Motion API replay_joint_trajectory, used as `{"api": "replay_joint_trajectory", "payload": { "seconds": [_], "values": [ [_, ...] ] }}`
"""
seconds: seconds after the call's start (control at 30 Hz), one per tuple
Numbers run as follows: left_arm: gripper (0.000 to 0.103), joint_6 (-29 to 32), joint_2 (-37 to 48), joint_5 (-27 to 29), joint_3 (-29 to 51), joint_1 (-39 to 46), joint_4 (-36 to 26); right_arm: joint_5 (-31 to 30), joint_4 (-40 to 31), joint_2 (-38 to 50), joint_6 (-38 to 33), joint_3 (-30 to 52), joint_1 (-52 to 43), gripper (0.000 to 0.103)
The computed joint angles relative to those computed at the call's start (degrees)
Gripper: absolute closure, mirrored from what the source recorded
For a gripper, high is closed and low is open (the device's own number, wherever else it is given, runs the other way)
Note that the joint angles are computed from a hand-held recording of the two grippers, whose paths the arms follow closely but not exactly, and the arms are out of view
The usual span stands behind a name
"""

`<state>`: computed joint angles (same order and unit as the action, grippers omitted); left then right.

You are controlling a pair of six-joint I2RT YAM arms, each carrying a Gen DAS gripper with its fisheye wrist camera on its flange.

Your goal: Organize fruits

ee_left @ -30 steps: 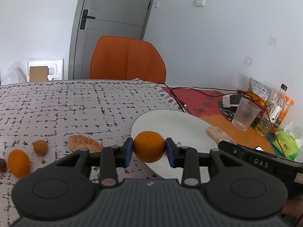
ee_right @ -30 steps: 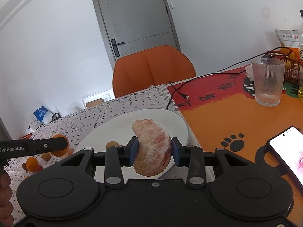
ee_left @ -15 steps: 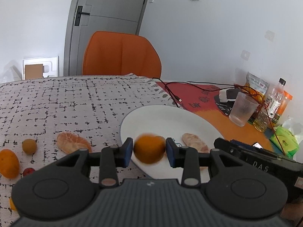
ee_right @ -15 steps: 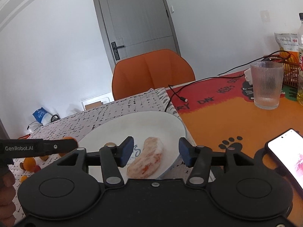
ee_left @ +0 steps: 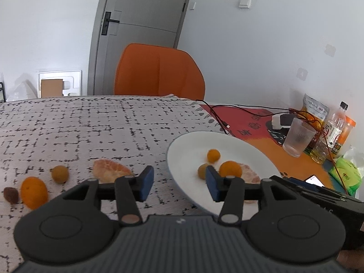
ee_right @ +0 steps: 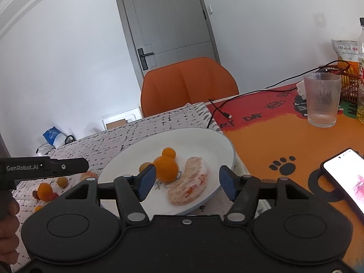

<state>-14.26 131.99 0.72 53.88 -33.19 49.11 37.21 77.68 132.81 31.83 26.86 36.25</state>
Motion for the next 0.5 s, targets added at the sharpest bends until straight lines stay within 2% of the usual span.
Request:
{"api": "replay_joint_trajectory", "payload": {
  "seconds": [0.07,0.13,0.23,0.4,0.5],
  "values": [
    [0.048,-0.1,-0.9,0.1,-1.6,0.7,0.8,0.6,-1.3,-0.6,0.7,0.2,0.7,0.037],
    [0.036,0.0,-1.5,0.1,-3.1,1.3,2.0,1.4,-2.2,-1.0,1.2,0.4,1.6,0.030],
    [0.026,0.4,-2.1,-0.6,-5.1,2.3,3.6,1.7,-3.1,-1.6,1.7,0.5,2.2,0.025],
    [0.020,-0.3,-3.5,-1.5,-7.2,4.1,3.4,2.8,-5.8,-2.6,3.3,1.3,4.0,0.019],
    [0.015,-0.1,-4.5,-2.5,-9.2,5.1,4.8,3.0,-6.5,-3.0,3.7,1.8,4.8,0.010]
  ]
}}
